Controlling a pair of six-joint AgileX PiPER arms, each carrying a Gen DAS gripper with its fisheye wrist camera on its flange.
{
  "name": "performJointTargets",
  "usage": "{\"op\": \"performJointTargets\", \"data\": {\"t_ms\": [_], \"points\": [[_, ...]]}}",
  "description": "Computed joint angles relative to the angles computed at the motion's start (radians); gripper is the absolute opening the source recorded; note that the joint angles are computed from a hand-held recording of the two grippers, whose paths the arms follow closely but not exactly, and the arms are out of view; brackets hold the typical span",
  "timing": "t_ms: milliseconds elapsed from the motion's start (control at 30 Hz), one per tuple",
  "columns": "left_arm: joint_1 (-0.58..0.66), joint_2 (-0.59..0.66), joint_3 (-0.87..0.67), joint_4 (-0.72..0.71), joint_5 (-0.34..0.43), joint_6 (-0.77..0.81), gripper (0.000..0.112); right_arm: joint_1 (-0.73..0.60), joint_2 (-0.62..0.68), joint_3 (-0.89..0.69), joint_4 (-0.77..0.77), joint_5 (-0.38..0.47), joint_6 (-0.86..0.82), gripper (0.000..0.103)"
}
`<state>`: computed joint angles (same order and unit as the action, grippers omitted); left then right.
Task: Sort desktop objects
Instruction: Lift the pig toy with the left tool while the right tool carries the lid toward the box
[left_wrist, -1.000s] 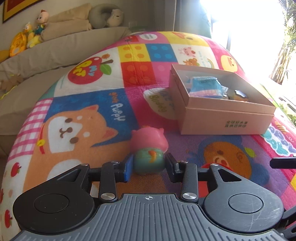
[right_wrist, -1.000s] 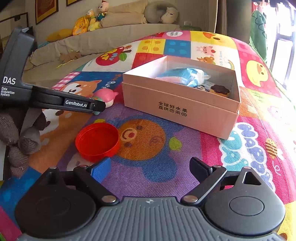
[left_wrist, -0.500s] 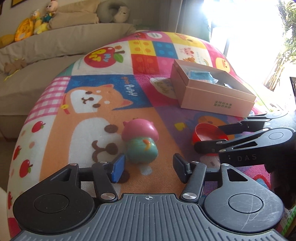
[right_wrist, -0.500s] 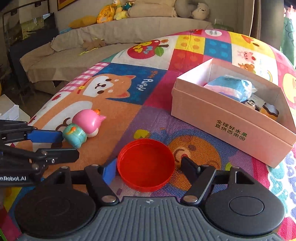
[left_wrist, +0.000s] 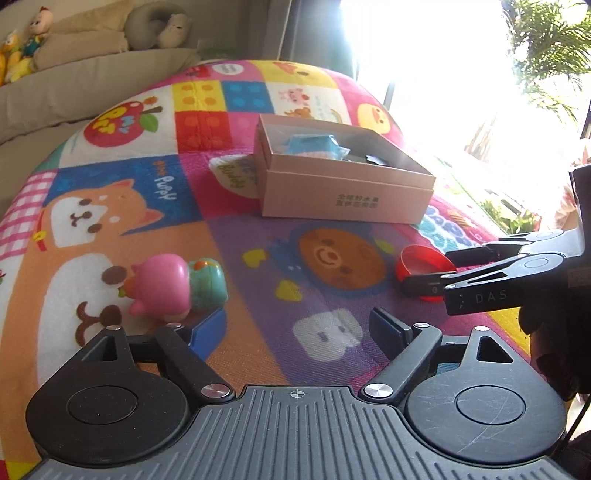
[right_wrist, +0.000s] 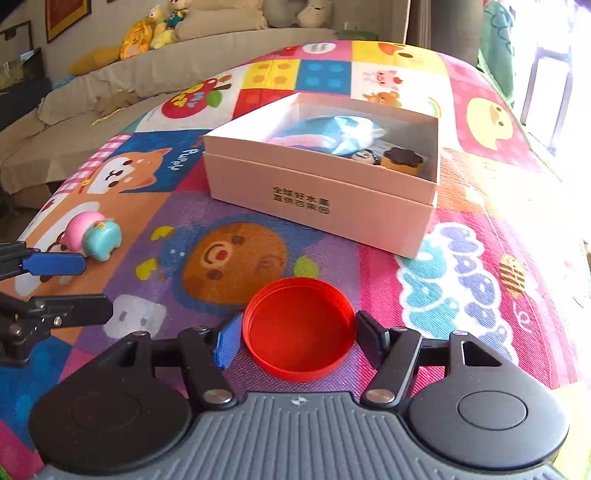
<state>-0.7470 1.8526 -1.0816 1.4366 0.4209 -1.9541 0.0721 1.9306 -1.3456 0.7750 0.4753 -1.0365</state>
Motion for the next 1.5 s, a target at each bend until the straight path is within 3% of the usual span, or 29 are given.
{"op": "performJointTargets", "data": {"t_ms": [33, 233, 300, 567, 867, 933, 1033, 1267, 1500], "points": [[-0.009, -0.002, -0.002, -0.015, 0.022, 0.011, 0.093, -0.001, -0.001, 0.01, 0.011, -0.018, -0.004, 0.08], [-0.034, 0.016, -0.052, -0.179, 0.247, 0.112, 0.1, 0.009, -0.004, 0.06, 0.122, -0.086, -0.111, 0.093], [-0.01, 0.028, -0.073, -0.236, 0.263, 0.152, 0.1, 0.007, 0.002, 0.048, 0.11, -0.072, -0.095, 0.097], [0.036, 0.073, -0.116, -0.245, 0.256, 0.183, 0.1, 0.009, 0.001, 0.051, 0.101, -0.072, -0.074, 0.103], [0.078, 0.116, -0.169, -0.261, 0.219, 0.218, 0.1, 0.016, 0.001, 0.056, 0.095, -0.084, -0.069, 0.103], [0.08, 0.121, -0.176, -0.254, 0.209, 0.212, 0.095, 0.016, 0.002, 0.055, 0.097, -0.084, -0.072, 0.103], [0.076, 0.13, -0.19, -0.265, 0.215, 0.231, 0.079, 0.016, 0.003, 0.053, 0.101, -0.081, -0.079, 0.103], [0.05, 0.108, -0.153, -0.233, 0.191, 0.207, 0.078, 0.022, -0.004, 0.07, 0.153, -0.091, -0.149, 0.102], [-0.008, 0.089, -0.126, -0.22, 0.145, 0.215, 0.078, 0.017, -0.018, 0.094, 0.254, -0.083, -0.258, 0.08]]}}
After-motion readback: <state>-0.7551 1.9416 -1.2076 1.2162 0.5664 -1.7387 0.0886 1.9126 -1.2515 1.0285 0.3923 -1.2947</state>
